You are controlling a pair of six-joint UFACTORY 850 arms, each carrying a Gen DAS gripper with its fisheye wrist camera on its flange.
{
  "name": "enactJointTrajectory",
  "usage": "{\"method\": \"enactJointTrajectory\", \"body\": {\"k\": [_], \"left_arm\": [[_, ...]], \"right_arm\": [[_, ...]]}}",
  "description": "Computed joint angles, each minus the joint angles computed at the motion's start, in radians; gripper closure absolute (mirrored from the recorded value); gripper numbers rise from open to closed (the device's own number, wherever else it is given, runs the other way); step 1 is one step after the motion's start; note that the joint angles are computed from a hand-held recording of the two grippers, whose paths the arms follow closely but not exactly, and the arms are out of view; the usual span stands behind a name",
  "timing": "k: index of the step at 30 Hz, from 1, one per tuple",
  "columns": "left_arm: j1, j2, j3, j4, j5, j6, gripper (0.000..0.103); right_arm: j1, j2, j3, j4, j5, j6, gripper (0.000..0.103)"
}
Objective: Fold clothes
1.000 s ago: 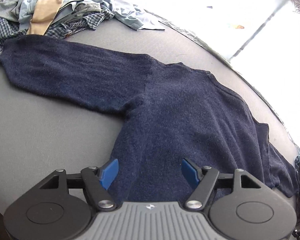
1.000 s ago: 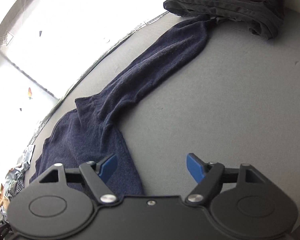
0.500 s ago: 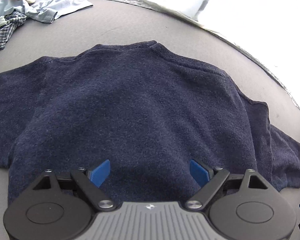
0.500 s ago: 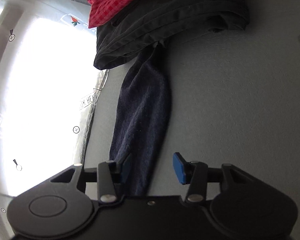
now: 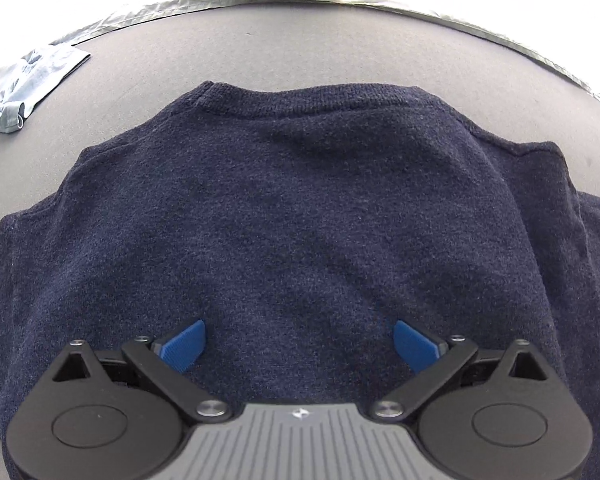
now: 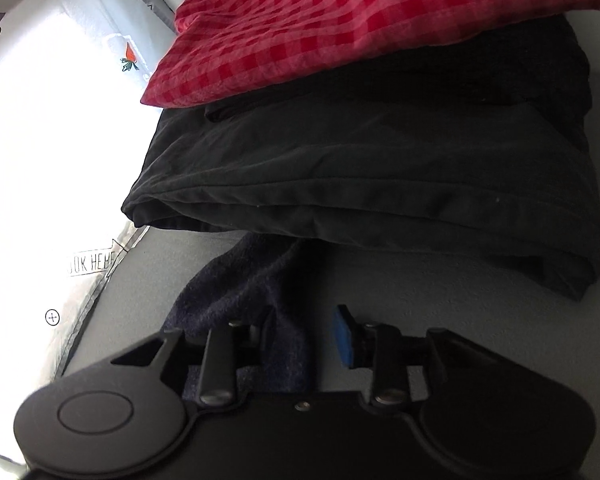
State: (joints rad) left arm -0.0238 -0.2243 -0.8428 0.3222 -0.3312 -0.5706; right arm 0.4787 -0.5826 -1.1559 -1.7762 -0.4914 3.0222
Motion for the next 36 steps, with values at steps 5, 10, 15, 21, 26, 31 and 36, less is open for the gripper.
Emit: {"method": "enactJointTrajectory", "body": {"k": [5,10,15,21,26,31,36], "left_arm": [[0.006,-0.002,0.001,-0.008,0.011,-0.007,0.0],[0.01,0.005,0.012,0.003,0.024,-0.007,0.0],[0.012,0.011,0.019,0.012,0.03,-0.01,0.0],[0.016,0.02,0.031,0.028,0.04,-0.018,0.0],[0.018,0.018,0.019,-0.038,0.018,0.024,0.0],[0.102,0.157,0.141,-0.227,0.082,0.119,0.0],[0.157,0.359,0.307,-0.047,0.052,-0.081,0.0]], "right_arm": [[-0.016,-0.059,-0.08,0.066,-0.001,-0.188,0.072],[0.014,-0.078,-0.12,0.235,-0.079,-0.441,0.1],[0.054,-0.09,-0.141,0.376,-0.318,-0.73,0.101],[0.033,-0.094,-0.14,0.443,-0.256,-0.858,0.092],[0.031,-0.026,-0.073,0.483,-0.218,-0.832,0.062],[0.083,0.107,0.08,0.433,-0.116,-0.709,0.057],[0.177,0.212,0.22,0.315,0.058,-0.533,0.057]]}}
